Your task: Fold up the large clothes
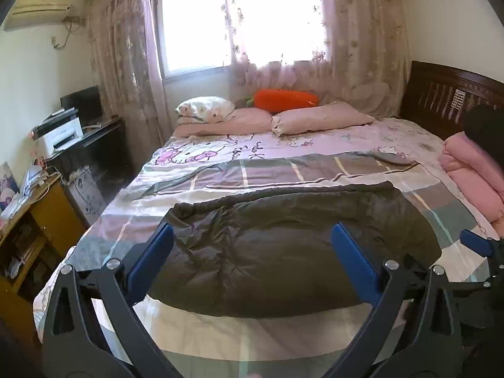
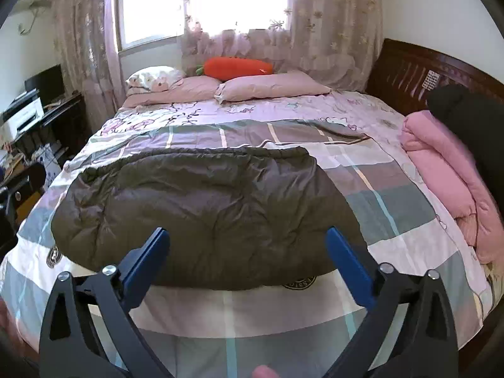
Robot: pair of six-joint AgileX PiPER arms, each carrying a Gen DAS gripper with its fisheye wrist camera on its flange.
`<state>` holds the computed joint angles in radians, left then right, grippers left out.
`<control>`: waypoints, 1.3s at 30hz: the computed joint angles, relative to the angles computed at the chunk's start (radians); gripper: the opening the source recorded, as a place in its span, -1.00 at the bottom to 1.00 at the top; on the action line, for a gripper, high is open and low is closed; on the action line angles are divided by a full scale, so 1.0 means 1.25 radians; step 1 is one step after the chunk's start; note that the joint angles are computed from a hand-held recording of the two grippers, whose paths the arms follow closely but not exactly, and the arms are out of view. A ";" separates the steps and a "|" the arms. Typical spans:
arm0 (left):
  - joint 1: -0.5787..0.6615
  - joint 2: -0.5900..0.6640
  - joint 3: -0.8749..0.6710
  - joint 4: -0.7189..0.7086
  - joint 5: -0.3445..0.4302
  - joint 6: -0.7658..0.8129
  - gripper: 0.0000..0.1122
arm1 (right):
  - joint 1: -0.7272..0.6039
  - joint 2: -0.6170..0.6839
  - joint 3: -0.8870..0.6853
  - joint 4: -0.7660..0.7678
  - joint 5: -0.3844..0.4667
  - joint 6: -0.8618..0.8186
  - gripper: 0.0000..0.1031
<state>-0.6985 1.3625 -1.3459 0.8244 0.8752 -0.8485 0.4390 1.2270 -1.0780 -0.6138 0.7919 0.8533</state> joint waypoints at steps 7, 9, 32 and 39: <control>0.018 -0.032 0.026 -0.051 -0.040 -0.013 0.79 | 0.072 -0.046 0.063 -0.160 -0.046 0.157 0.97; 0.011 -0.024 0.027 -0.033 -0.029 -0.022 0.79 | 0.078 -0.045 0.061 -0.175 -0.039 0.171 0.97; -0.001 0.015 0.000 -0.053 -0.002 0.015 0.79 | 0.079 0.009 0.023 -0.123 0.008 0.130 0.97; -0.001 0.018 -0.006 -0.054 0.002 0.017 0.79 | 0.086 0.010 0.022 -0.128 0.015 0.139 0.97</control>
<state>-0.6998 1.3850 -1.3529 0.7565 0.8771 -0.8277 0.5463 1.2391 -1.0508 -0.7741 0.8109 1.0271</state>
